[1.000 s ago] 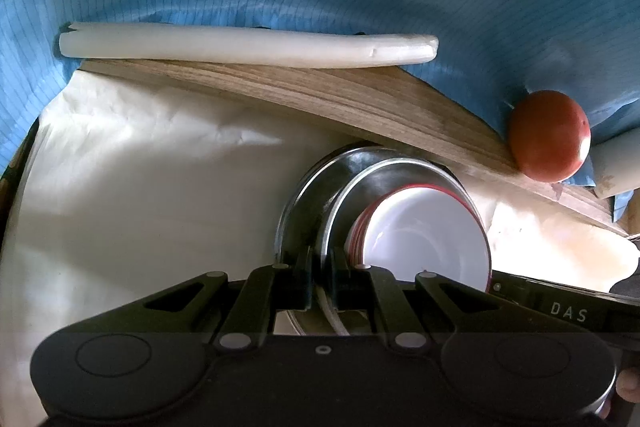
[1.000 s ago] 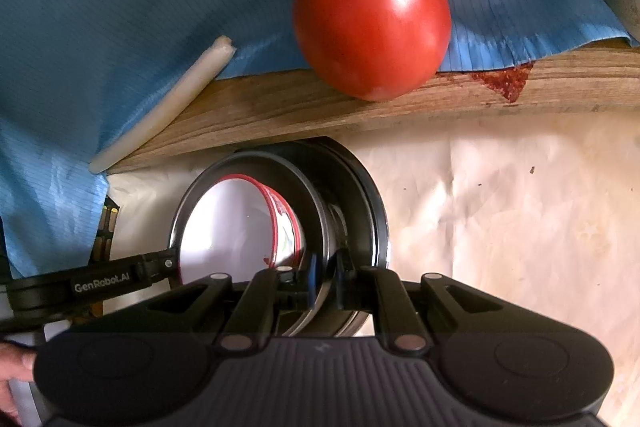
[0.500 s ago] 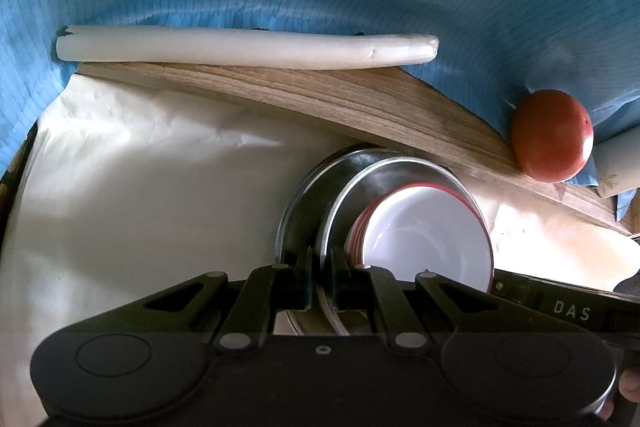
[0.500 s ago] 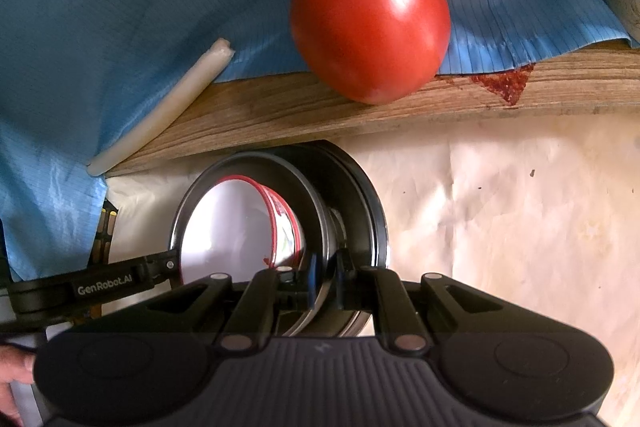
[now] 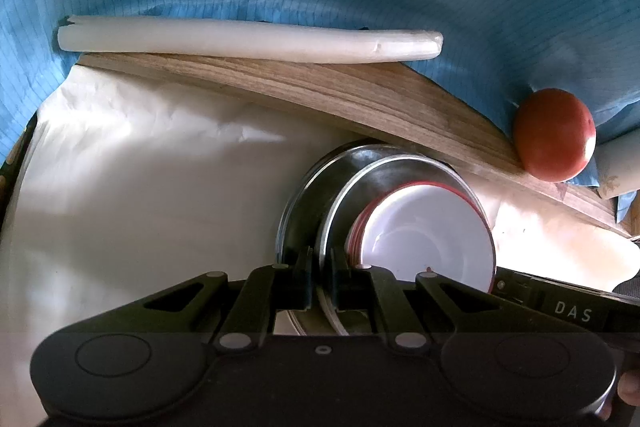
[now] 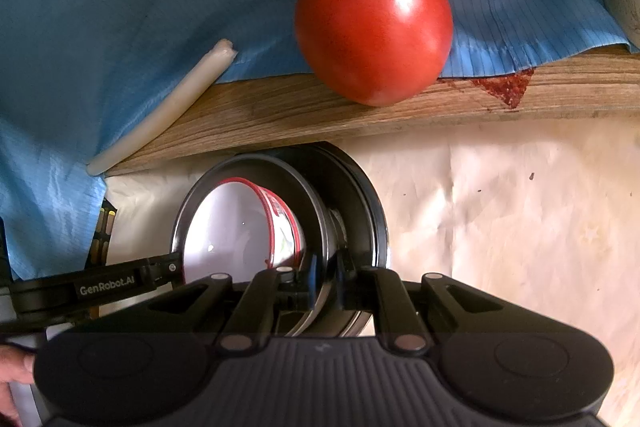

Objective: Organize plates and bowls
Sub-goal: 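Lower the dark metal bowl onto the stacked steel plates with both tools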

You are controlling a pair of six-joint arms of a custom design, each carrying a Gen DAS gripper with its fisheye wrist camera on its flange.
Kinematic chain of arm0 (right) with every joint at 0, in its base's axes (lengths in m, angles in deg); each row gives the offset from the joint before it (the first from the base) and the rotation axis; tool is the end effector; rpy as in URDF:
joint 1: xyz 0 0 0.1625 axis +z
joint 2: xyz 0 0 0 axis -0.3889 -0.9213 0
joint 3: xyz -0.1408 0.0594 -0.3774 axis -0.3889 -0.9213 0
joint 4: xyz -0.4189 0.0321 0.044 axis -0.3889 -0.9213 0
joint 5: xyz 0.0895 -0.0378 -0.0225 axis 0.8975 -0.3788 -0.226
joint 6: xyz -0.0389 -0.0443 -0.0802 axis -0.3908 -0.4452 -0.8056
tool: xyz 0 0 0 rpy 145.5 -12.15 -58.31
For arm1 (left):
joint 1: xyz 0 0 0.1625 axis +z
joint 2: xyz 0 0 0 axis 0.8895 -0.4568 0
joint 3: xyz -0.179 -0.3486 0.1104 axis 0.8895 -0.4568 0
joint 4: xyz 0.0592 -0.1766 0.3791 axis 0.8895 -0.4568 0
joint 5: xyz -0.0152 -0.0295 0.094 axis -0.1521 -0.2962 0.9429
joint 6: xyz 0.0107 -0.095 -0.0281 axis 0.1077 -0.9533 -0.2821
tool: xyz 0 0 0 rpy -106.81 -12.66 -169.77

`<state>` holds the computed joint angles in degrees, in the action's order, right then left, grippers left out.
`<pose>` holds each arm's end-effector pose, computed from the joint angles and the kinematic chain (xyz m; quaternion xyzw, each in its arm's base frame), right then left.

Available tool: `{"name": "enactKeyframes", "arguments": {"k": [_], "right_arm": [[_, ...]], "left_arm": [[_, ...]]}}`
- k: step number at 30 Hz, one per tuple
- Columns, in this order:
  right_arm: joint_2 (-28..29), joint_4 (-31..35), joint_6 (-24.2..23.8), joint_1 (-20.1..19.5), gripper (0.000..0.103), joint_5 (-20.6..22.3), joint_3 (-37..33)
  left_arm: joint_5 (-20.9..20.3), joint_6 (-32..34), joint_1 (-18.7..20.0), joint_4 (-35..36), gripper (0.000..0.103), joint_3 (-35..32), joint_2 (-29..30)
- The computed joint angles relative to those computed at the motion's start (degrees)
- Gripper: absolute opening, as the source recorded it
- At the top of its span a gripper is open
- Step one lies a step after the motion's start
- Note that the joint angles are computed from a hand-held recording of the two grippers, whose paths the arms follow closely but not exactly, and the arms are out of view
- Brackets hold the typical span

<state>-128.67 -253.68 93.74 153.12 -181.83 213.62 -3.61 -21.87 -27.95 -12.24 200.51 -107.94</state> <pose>0.3028 -0.2419 0.0473 -0.0608 -0.9489 0.2241 0.2137 -0.0858 -0.2801 0.2511 0.1003 0.9608 -0.1362 0.2199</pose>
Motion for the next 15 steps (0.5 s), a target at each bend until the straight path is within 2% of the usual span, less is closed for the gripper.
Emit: {"name": "enactKeyframes", "arguments": {"k": [15], "right_arm": [[-0.13,-0.85,0.33,-0.02,0.013,-0.01,0.40]], "left_arm": [[-0.21,0.21,0.34,-0.78,0.008,0.28,-0.17]]}}
